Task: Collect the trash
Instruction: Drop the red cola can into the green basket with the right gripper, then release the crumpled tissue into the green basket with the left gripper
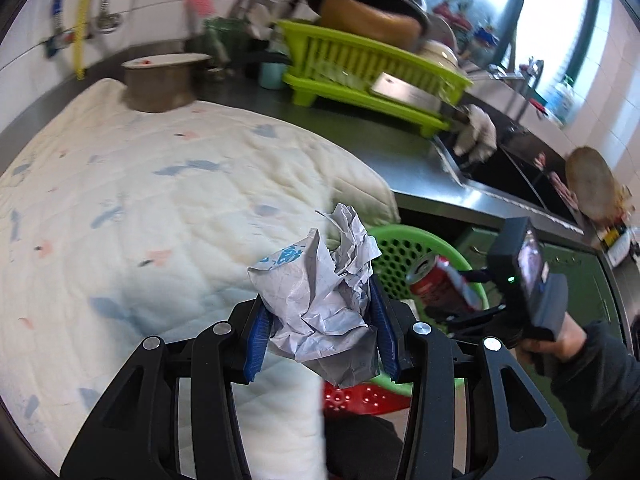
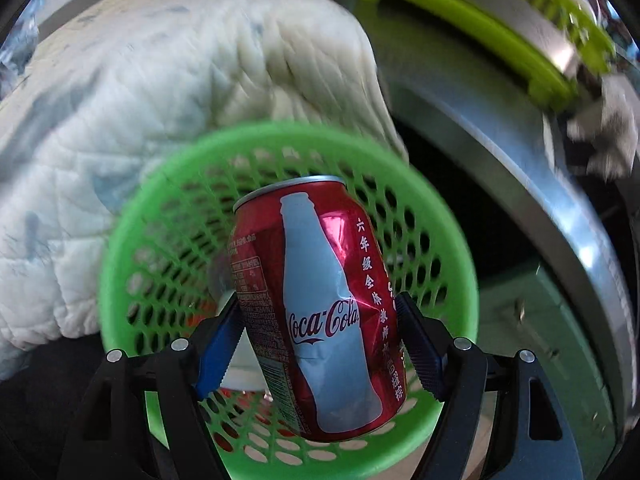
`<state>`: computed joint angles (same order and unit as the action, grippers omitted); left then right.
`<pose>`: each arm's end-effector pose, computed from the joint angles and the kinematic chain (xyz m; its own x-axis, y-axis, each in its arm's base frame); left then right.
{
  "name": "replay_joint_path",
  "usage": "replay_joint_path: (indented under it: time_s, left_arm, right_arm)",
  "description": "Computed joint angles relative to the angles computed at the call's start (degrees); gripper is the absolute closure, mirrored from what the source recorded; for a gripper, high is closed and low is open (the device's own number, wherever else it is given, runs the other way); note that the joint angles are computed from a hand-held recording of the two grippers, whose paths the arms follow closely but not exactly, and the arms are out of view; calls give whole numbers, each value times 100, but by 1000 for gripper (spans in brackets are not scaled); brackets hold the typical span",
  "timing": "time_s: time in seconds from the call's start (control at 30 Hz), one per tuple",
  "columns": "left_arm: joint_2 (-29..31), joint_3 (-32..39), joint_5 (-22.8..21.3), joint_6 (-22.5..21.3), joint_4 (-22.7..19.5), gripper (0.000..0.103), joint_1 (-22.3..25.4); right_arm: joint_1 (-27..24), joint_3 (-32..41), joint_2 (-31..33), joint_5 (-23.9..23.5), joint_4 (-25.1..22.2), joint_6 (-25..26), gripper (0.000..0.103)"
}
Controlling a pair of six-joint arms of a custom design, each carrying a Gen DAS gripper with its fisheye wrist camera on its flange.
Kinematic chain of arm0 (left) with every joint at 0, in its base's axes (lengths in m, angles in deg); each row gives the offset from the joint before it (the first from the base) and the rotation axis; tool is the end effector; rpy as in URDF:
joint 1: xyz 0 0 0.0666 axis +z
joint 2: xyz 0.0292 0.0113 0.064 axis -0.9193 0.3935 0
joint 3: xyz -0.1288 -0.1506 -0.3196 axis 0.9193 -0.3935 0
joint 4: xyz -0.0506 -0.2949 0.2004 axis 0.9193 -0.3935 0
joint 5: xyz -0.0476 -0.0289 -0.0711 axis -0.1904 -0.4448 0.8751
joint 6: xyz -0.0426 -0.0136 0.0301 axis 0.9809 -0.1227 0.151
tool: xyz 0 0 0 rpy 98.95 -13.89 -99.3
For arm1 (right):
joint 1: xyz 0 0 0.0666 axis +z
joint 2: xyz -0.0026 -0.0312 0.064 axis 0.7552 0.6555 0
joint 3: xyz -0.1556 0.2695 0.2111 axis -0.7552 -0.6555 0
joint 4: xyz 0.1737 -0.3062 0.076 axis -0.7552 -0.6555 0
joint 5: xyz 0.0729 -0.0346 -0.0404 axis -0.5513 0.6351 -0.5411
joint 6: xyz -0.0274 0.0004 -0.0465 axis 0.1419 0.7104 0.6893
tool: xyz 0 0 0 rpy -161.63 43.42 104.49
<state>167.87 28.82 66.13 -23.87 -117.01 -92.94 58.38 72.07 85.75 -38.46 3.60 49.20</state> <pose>0.5088 -0.2459 0.4419 -0.7551 -0.0870 -0.6498 0.0724 0.9740 -0.2146 0.5968 0.0999 0.3420 -0.7377 -0.5638 -0.3714 -0.5648 0.8168 -0.1178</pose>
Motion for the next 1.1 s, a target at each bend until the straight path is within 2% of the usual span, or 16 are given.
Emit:
replay_joint_path:
  time_s: [0.13, 0.23, 0.3, 0.7, 0.9, 1.0, 1.1]
  left_arm:
    - [474, 542, 119, -35, -225, 58, -107]
    - [914, 1050, 255, -46, -422, 58, -191]
    - [1162, 1343, 310, -76, -540, 58, -246]
    - [2771, 3524, 591, -53, -1550, 57, -450]
    - [3764, 5140, 697, -16, -2352, 52, -527]
    - [4006, 5577, 760, -9, -2511, 44, -553]
    - [3929, 5419, 823, 22, -2380, 37, -578]
  right_arm:
    - [-162, -354, -57, 30, 139, -126, 30]
    - [-333, -602, -192, -156, 221, -259, 22]
    - [-441, -694, -254, -257, 310, -258, 20]
    - [-893, -1781, -1393, -843, 1007, -336, 16]
    - [-918, -2337, -1839, -650, 1533, -374, 16]
    - [-894, -2536, -1981, -618, 1662, -433, 16]
    - [-964, -2632, -2062, -775, 1714, -549, 16]
